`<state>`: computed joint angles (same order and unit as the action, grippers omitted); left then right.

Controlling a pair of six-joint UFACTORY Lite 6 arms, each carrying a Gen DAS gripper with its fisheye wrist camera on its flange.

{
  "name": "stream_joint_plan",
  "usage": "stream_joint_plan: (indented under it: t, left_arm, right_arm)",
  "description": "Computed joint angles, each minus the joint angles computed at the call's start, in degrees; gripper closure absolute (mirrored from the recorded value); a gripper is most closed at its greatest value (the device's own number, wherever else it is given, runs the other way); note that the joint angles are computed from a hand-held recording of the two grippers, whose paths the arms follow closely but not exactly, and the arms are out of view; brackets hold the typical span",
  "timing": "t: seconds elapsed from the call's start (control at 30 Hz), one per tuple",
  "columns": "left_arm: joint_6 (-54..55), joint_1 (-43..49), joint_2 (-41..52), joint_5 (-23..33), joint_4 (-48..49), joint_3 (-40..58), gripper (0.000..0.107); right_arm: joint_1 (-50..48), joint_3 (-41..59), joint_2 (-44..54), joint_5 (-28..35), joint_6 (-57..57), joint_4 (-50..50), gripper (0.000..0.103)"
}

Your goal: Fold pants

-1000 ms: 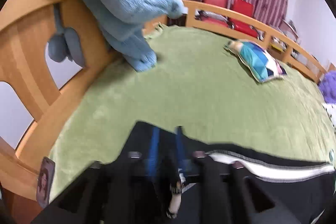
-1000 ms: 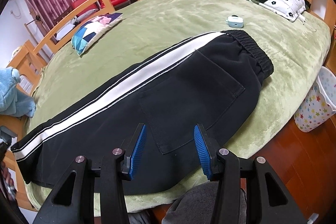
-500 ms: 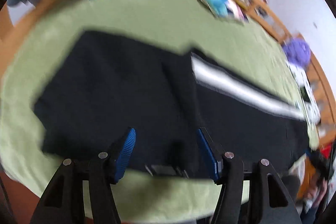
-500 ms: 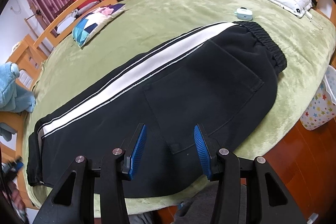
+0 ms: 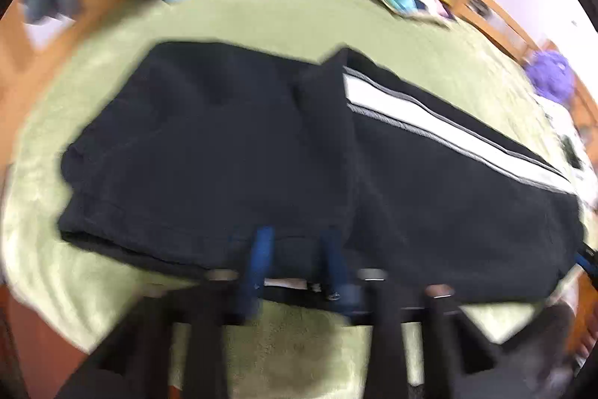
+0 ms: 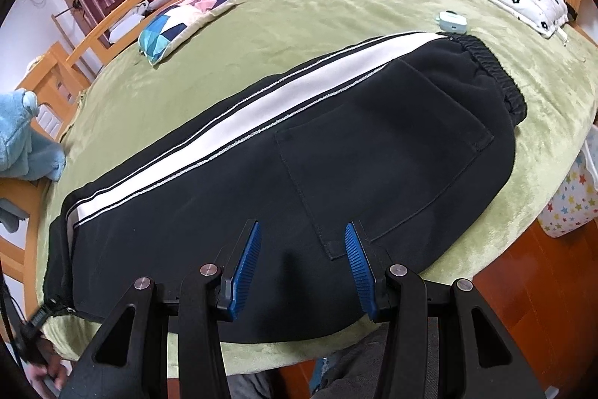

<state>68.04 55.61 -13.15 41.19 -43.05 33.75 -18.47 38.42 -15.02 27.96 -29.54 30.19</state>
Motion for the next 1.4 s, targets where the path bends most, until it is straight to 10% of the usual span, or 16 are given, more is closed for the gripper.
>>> stream_joint_plan:
  t: [0.33,0.63,0.8,0.87,0.93,1.0,1.3,1.37,1.4]
  left_arm:
    - [4.7,3.6,0.5,-0.5,-8.0,12.5,0.099]
    - [-7.3,-2.6,28.4,-14.1,-5.0,43.3,0.104]
    - [-12.1,-1.2,37.0,-6.0,-3.7,56.6,0.104]
    - [-10.3,-1.0,36.2,-4.9,-4.1,55.7,0.096]
    - [-9.3,-0.5,35.7,-3.8,-3.6,54.6,0.061]
    - [-7.6,1.0,35.4,-2.9,-4.9,52.7,0.048]
    - [-11.5,-0.7,43.8,-11.7,1.0,50.6,0.050]
    - [-10.8,-1.3,46.0,-13.2,-1.0,51.3,0.066]
    - [-11.6,-2.2,48.0,-14.2,0.2,53.1,0.091]
  right_arm:
    - [0.6,1.0,2.8,-0.8,0.9,0.2,0.056]
    - [5.0,3.7,6.3,-2.9,11.3,-8.9,0.056]
    - [7.9,5.6,9.3,-4.1,18.2,-13.5,0.056]
    - [10.2,6.3,10.4,-4.7,21.8,-16.1,0.056]
    - [13.0,7.0,11.7,-5.3,25.7,-19.0,0.056]
    - [15.3,7.5,12.9,-5.6,28.4,-20.9,0.056]
    - [22.3,7.9,14.5,-5.2,38.1,-29.2,0.056]
    - [22.8,7.3,13.6,-4.6,38.4,-29.3,0.056]
    - [22.9,6.9,13.0,-4.2,38.8,-30.0,0.056]
